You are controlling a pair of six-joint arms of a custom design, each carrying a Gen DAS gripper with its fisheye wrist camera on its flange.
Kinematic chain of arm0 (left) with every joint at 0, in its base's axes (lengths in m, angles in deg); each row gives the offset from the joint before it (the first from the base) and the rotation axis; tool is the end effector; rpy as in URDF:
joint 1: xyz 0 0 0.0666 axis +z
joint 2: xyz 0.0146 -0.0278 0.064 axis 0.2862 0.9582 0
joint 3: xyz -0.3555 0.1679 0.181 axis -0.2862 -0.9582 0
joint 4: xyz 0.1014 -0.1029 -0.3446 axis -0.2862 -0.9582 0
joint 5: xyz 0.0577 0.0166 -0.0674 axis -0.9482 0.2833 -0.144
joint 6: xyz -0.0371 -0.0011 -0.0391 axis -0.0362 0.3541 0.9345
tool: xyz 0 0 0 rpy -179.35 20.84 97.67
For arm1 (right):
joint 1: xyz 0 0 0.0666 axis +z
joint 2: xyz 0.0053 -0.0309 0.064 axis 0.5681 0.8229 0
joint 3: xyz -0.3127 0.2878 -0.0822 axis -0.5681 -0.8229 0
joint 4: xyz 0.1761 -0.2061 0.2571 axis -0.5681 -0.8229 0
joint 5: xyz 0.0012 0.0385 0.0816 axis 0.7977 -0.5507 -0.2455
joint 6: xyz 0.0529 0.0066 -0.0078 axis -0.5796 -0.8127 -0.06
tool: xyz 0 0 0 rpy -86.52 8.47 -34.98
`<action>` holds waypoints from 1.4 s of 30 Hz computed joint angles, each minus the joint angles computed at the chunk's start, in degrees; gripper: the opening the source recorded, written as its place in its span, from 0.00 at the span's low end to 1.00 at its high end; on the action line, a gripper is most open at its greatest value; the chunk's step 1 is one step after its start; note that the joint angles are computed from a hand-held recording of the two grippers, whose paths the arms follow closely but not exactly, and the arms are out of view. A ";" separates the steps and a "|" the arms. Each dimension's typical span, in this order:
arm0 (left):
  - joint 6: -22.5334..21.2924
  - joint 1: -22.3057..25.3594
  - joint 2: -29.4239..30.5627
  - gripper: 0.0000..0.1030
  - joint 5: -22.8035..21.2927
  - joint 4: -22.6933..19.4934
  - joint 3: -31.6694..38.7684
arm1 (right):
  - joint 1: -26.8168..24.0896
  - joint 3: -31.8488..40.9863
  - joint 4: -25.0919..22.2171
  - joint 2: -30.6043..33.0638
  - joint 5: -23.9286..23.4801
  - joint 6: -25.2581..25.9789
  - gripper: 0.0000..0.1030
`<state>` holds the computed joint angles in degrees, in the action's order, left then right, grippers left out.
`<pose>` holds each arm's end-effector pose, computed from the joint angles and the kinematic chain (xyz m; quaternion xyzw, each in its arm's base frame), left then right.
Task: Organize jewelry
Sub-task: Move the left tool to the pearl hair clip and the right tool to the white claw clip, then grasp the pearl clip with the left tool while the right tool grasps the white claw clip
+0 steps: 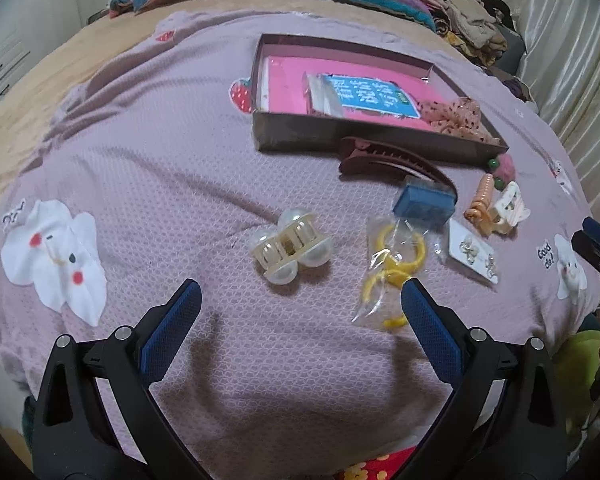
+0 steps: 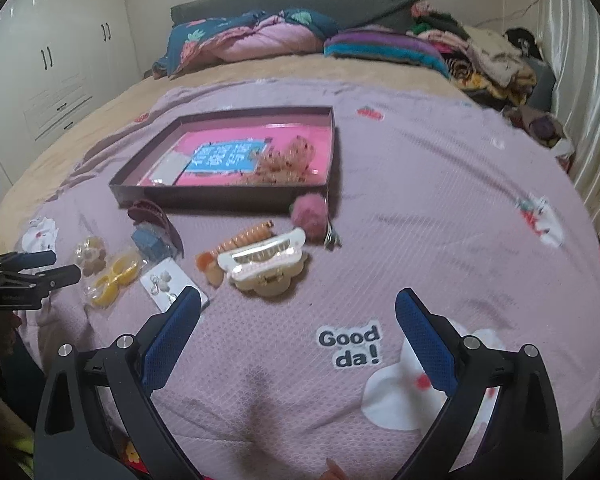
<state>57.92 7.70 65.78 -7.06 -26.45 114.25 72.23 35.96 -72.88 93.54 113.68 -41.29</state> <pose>0.4178 -0.0737 0.3316 0.1562 0.9474 -0.1076 0.2577 0.3146 0.2213 0.3861 0.0547 0.9272 -0.0044 0.3705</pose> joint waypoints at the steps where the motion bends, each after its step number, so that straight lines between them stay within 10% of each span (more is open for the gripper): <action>1: 0.16 0.15 0.18 0.91 0.17 0.01 -0.02 | -0.27 -0.12 0.16 0.31 -0.44 -0.10 0.94; 18: 3.24 1.61 5.20 0.91 3.66 0.46 3.03 | -5.19 3.39 4.85 9.03 -9.31 7.41 0.94; 21: 3.46 1.13 6.29 0.84 3.70 1.03 3.45 | -5.74 4.18 4.99 9.90 -9.71 7.93 0.94; 27: 1.75 0.78 6.49 0.39 2.16 1.98 3.31 | -6.52 5.03 4.91 11.31 -10.92 8.35 0.92; 31: 1.51 2.06 6.15 0.39 4.30 0.94 3.71 | -6.71 5.33 4.70 12.29 -11.96 8.69 0.72; 42: 2.46 3.87 4.06 0.39 5.61 0.80 4.60 | -6.66 1.36 7.03 7.66 -10.53 5.13 0.68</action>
<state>60.39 11.56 69.84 -1.45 -25.65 118.85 65.57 37.32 -65.86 101.20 103.16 -36.15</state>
